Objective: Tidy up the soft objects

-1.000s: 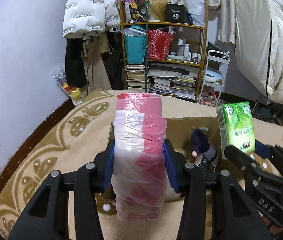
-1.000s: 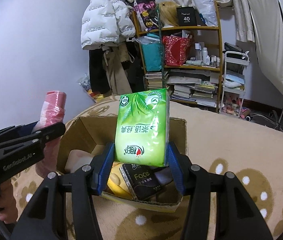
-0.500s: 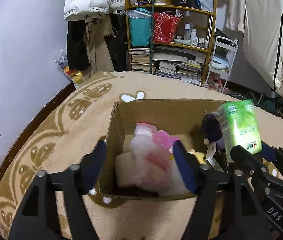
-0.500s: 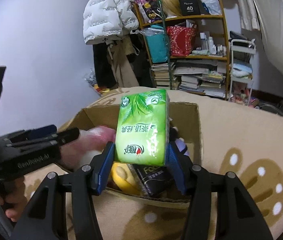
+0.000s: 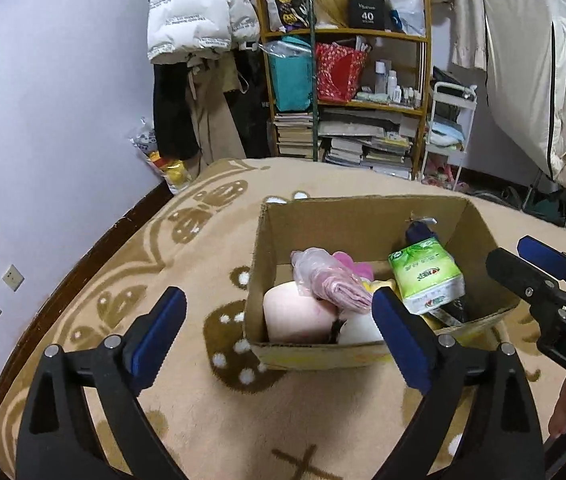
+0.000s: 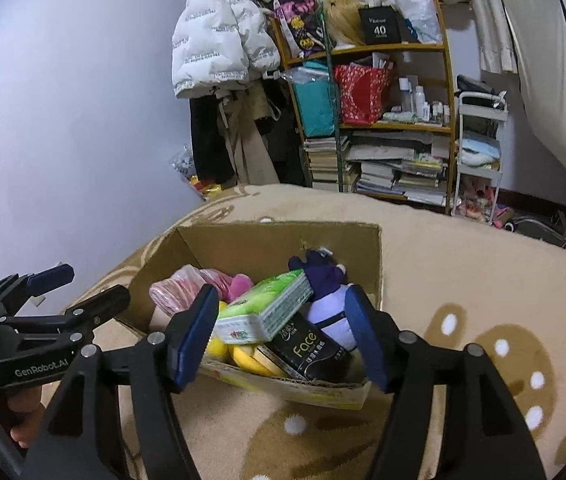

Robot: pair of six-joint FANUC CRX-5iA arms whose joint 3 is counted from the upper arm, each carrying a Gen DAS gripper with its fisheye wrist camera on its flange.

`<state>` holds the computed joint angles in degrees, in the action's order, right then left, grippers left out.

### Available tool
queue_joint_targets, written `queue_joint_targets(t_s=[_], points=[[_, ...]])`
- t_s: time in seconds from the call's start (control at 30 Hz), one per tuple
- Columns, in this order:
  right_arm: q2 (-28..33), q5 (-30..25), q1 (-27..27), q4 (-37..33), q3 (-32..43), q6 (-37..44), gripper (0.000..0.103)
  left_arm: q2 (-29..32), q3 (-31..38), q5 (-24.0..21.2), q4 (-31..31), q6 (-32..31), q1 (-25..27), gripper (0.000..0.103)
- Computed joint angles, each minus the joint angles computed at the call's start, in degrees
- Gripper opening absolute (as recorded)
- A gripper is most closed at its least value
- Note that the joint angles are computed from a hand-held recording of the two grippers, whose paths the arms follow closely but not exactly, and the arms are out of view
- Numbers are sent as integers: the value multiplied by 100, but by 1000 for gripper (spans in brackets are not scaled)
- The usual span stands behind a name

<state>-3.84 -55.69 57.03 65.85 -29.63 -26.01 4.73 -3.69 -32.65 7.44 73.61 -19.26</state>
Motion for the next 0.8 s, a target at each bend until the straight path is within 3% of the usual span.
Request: queue_joint_targets(t_s=[0.13,0.4,0.57,0.8], points=[[-44,-418,246,8,90,128,85,-303,-225,149,8,10,52,99],[-218,-1030,720,65,212,135,103,-985,-749,500,-18,82,189,100],[-248,-1535,1068,-1,348,55,103,-1339,-1007,514,47,-26,252,100],[-256,-2153,1573,94,414,-154,103,-1935,-1571,593,630,-618,448,100]])
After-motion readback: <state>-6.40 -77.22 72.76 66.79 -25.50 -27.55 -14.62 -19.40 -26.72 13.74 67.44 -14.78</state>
